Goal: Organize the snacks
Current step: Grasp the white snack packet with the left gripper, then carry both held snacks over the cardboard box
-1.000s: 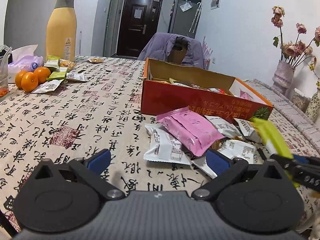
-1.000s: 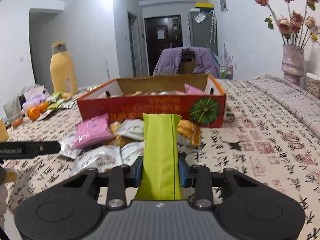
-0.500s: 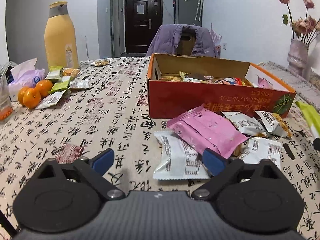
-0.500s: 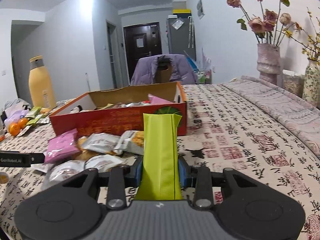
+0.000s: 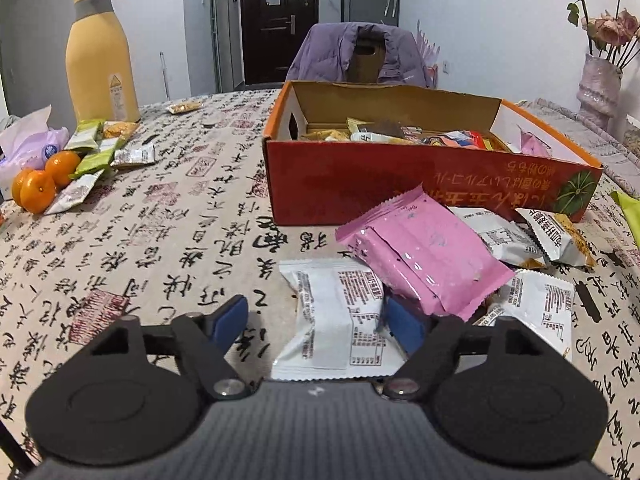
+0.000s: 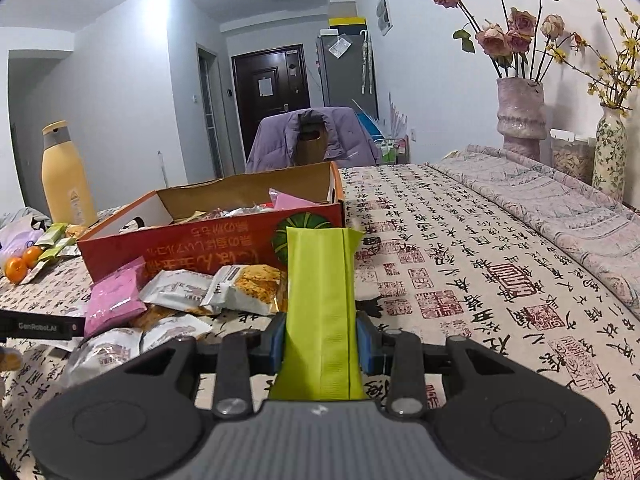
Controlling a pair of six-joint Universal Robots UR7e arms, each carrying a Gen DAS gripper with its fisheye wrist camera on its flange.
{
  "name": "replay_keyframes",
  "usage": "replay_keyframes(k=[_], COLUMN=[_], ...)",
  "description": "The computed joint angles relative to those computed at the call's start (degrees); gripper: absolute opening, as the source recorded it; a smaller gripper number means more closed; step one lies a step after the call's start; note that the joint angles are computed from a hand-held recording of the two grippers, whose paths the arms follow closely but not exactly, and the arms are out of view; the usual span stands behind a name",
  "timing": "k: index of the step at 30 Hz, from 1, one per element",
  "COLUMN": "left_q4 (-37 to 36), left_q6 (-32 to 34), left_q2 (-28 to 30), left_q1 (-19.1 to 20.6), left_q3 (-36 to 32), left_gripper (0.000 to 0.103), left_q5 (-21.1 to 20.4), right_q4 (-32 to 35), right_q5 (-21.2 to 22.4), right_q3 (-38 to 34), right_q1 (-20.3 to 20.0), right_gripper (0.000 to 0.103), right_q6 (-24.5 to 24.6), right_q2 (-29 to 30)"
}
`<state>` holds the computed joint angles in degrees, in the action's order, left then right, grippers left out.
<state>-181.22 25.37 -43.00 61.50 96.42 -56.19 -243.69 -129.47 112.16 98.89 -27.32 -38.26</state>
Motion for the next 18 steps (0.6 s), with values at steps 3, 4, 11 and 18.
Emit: replay_keyframes(k=[3, 4, 11, 18], left_q4=[-0.2, -0.2, -1.9, -4.6], left_q6=[0.1, 0.1, 1.2, 3.0], left_q2=[0.1, 0.1, -0.5, -2.0], left_q1=[0.0, 0.0, 0.2, 0.3], left_q3=[0.1, 0.1, 1.4, 3.7], left_gripper=[0.073, 0.07, 0.043, 0.041], left_q5=[-0.2, -0.4, -2.1, -2.9], right_q4=[0.3, 0.3, 0.3, 0.4], right_q5=[0.1, 0.2, 0.6, 1.0], right_q3=[0.0, 0.0, 0.3, 0.3], right_q1=[-0.1, 0.0, -0.1, 0.2], right_gripper=[0.034, 0.034, 0.034, 0.034], right_q6=[0.1, 0.2, 0.4, 0.0], right_q2=[0.0, 0.1, -0.1, 0.1])
